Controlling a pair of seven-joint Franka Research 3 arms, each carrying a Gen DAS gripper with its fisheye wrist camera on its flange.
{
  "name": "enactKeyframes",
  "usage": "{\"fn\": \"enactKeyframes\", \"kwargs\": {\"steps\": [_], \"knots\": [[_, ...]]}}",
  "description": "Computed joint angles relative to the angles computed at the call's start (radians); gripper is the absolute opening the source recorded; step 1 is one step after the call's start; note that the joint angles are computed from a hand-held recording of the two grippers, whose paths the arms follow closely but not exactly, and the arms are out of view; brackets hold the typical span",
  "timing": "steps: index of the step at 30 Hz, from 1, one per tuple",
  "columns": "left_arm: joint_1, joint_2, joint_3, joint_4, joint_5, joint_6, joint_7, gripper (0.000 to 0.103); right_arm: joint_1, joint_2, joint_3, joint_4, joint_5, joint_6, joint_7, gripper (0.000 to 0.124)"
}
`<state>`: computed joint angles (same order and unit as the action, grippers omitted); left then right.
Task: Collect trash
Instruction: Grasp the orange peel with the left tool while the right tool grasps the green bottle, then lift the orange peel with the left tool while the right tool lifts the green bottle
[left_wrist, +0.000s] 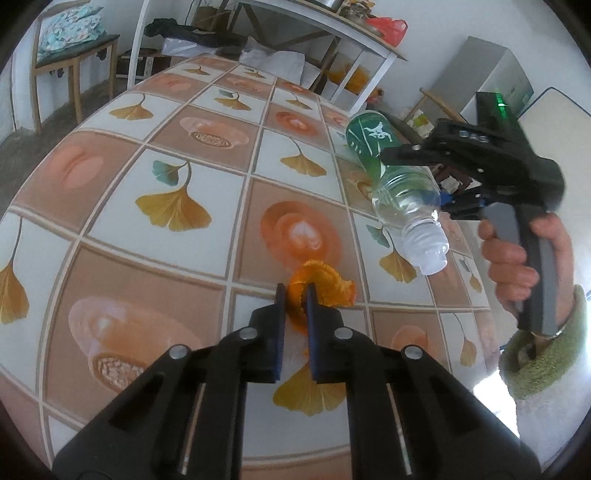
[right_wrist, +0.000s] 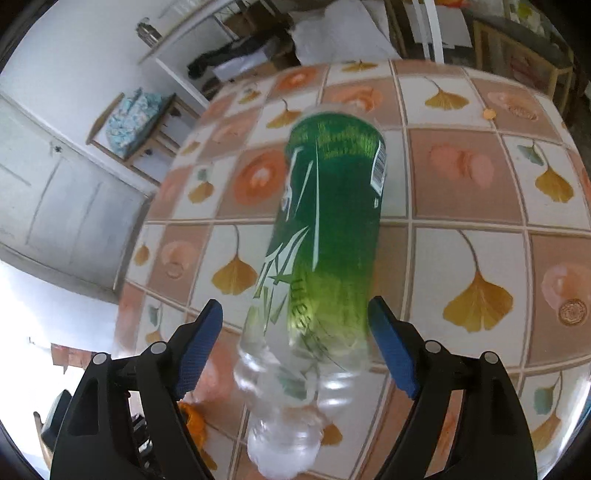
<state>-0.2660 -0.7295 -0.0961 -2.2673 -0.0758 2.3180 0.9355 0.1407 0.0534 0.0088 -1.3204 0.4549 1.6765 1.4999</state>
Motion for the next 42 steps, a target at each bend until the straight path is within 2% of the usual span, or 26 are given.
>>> {"fn": "enactKeyframes", "kwargs": {"steps": [1, 2, 8, 16, 23, 33, 42], "knots": [[0.0, 0.0, -0.001, 0.002, -0.001, -0.002, -0.003, 0.008, 0.002, -0.001, 0.001, -0.004, -0.006, -0.003, 0.006, 0.068], [-0.003, -0.006, 0.001, -0.001, -0.005, -0.006, -0.005, 0.008, 0.001, -0.004, 0.0, -0.01, -0.003, -0.006, 0.008, 0.066], [-0.029, -0.047, 0.0, -0.013, -0.027, -0.043, -0.007, 0.008, -0.014, -0.114, -0.018, -0.136, 0.021, -0.02, -0.026, 0.065], [-0.069, -0.114, -0.025, -0.034, -0.04, -0.108, -0.013, 0.008, -0.045, -0.415, -0.053, -0.405, -0.062, -0.069, -0.155, 0.065], [-0.087, -0.152, -0.038, -0.042, -0.043, -0.139, -0.049, 0.008, -0.079, -0.57, -0.083, -0.531, -0.075, -0.105, -0.187, 0.065], [-0.077, -0.127, -0.077, 0.002, 0.027, -0.186, -0.067, 0.008, -0.084, -0.61, -0.059, -0.586, -0.088, -0.044, -0.187, 0.069], [-0.075, -0.121, -0.093, 0.016, 0.076, -0.216, -0.072, 0.008, -0.081, -0.589, -0.075, -0.593, -0.048, -0.035, -0.143, 0.069]]}}
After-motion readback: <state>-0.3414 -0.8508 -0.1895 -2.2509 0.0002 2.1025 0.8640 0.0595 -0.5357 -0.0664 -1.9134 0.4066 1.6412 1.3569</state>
